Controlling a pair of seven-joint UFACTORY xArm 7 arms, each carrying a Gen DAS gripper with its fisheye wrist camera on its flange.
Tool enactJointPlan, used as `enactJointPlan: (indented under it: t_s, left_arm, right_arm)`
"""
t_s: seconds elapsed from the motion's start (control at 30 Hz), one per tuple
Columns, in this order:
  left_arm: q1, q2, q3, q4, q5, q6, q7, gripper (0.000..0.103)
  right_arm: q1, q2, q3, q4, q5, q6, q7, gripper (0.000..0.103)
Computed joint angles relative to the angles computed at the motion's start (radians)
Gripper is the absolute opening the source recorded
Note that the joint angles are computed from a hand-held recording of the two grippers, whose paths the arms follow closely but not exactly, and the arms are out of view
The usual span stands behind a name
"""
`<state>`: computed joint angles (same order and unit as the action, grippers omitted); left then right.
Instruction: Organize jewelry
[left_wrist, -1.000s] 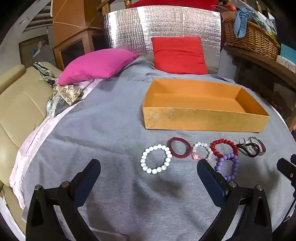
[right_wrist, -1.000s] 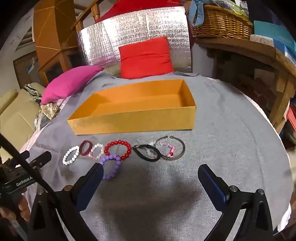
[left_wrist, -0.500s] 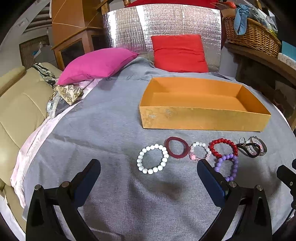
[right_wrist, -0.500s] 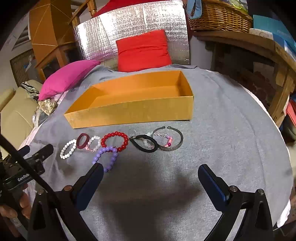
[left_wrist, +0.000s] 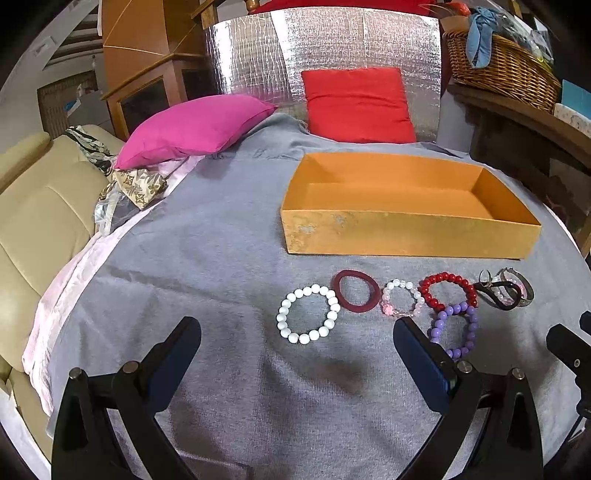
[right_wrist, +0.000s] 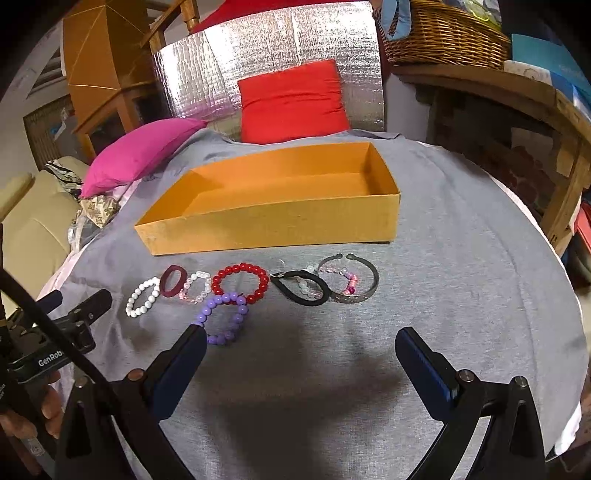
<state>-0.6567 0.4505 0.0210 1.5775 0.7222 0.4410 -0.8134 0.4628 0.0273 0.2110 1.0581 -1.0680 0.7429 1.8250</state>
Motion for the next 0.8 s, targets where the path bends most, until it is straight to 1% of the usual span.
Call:
enactJointPlan:
  t_s: [0.5, 0.8]
  left_arm:
    - [0.003, -0.004, -0.005, -0.006, -0.007, 0.011, 0.016, 0.103]
    - [0.000, -0.015, -0.007, -0.022, 0.001, 0.015, 0.020, 0.103]
  right_arm:
    - [0.003, -0.001, -0.001, -0.002, 0.000, 0.012, -0.002, 0.103]
    - [-0.009, -0.036, 0.009, -0.035, -0.009, 0.021, 0.020, 0.103]
